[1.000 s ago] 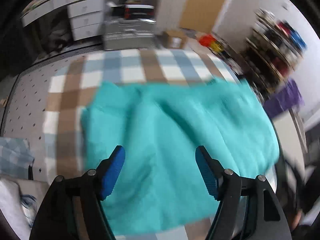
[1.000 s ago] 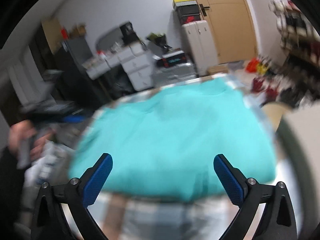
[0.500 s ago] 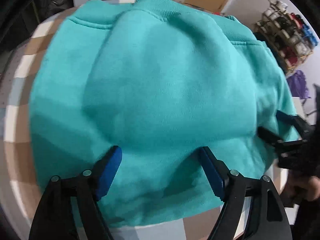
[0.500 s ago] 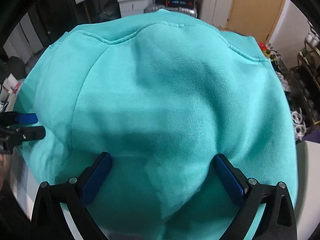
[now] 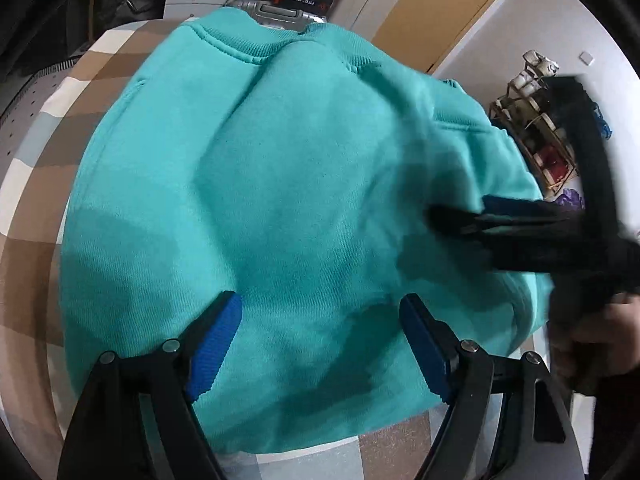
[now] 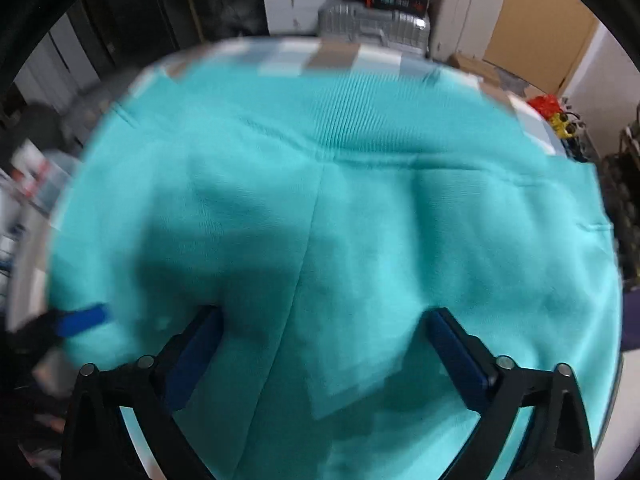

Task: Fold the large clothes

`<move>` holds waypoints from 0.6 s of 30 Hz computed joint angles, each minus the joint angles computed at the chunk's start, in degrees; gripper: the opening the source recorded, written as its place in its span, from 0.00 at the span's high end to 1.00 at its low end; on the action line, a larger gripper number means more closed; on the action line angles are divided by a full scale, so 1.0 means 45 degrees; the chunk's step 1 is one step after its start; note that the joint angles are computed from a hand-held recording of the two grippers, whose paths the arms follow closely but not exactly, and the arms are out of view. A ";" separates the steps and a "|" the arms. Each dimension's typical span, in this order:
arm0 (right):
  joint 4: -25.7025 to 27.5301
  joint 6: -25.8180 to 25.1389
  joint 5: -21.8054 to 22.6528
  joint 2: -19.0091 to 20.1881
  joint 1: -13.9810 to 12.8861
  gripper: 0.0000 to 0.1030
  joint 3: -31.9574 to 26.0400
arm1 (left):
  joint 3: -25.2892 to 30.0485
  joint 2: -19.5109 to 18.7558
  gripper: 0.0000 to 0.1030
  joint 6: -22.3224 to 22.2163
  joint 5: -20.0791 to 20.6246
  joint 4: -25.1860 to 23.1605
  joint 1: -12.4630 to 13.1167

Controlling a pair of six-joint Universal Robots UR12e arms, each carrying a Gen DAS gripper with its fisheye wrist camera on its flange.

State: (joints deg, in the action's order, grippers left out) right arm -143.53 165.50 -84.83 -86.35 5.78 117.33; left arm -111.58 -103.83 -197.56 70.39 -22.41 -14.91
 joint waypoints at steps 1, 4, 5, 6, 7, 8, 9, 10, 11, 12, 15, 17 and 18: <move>-0.0120 -0.0020 -0.0280 0.0162 0.0131 0.00 -0.0010 | 0.0038 0.0027 0.25 0.0010 -0.0076 -0.0150 -0.0017; 0.0178 -0.0097 -0.0369 0.0186 0.0158 0.00 -0.0172 | 0.0095 0.0026 0.25 -0.0015 -0.0584 -0.0345 0.0127; 0.0589 -0.0262 -0.0141 0.0103 0.0074 0.01 -0.0287 | -0.0025 0.0096 0.25 -0.0122 -0.0700 -0.0257 0.0099; 0.1043 -0.0586 0.0228 -0.0112 -0.0126 0.02 -0.0363 | -0.0034 0.0088 0.25 -0.0161 -0.0893 -0.0228 0.0149; 0.1133 -0.0817 0.0609 -0.0477 -0.0408 0.02 -0.0267 | -0.0008 0.0092 0.25 -0.0129 -0.0980 -0.0281 0.0189; 0.0905 -0.0949 0.0947 -0.0842 -0.0721 0.02 -0.0107 | 0.0044 0.0101 0.25 -0.0107 -0.0949 -0.0402 0.0175; 0.0608 -0.1077 0.1250 -0.1258 -0.1080 0.02 0.0142 | 0.0101 0.0122 0.25 -0.0216 -0.0801 -0.0501 0.0128; 0.0495 -0.1210 0.1347 -0.1602 -0.1369 0.01 0.0345 | 0.0139 0.0185 0.26 -0.0657 -0.0475 -0.0490 0.0036; 0.0447 -0.1444 0.1272 -0.2001 -0.1710 0.01 0.0603 | 0.0063 0.0283 0.27 -0.1151 -0.0502 -0.0097 0.0010; 0.0521 -0.1652 0.1118 -0.2123 -0.1843 0.01 0.0682 | -0.0115 0.0348 0.27 -0.1256 -0.1009 0.0549 0.0022; 0.1379 -0.2834 0.0422 -0.2368 -0.2017 0.01 0.1055 | 0.0007 0.0538 0.25 -0.0403 -0.0812 0.1159 -0.0434; 0.1041 -0.3467 -0.0849 -0.2155 -0.1746 0.00 0.1473 | 0.0244 0.0386 0.25 0.0300 -0.0664 0.0881 -0.0726; 0.0593 -0.3722 -0.1244 -0.1992 -0.1675 0.00 0.1755 | 0.0520 0.0216 0.25 0.0515 -0.0302 0.0146 -0.0910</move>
State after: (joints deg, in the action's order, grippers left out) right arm -140.86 148.75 -90.42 -95.32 -1.75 125.23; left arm -109.24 -102.86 -195.24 69.03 -21.75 -19.00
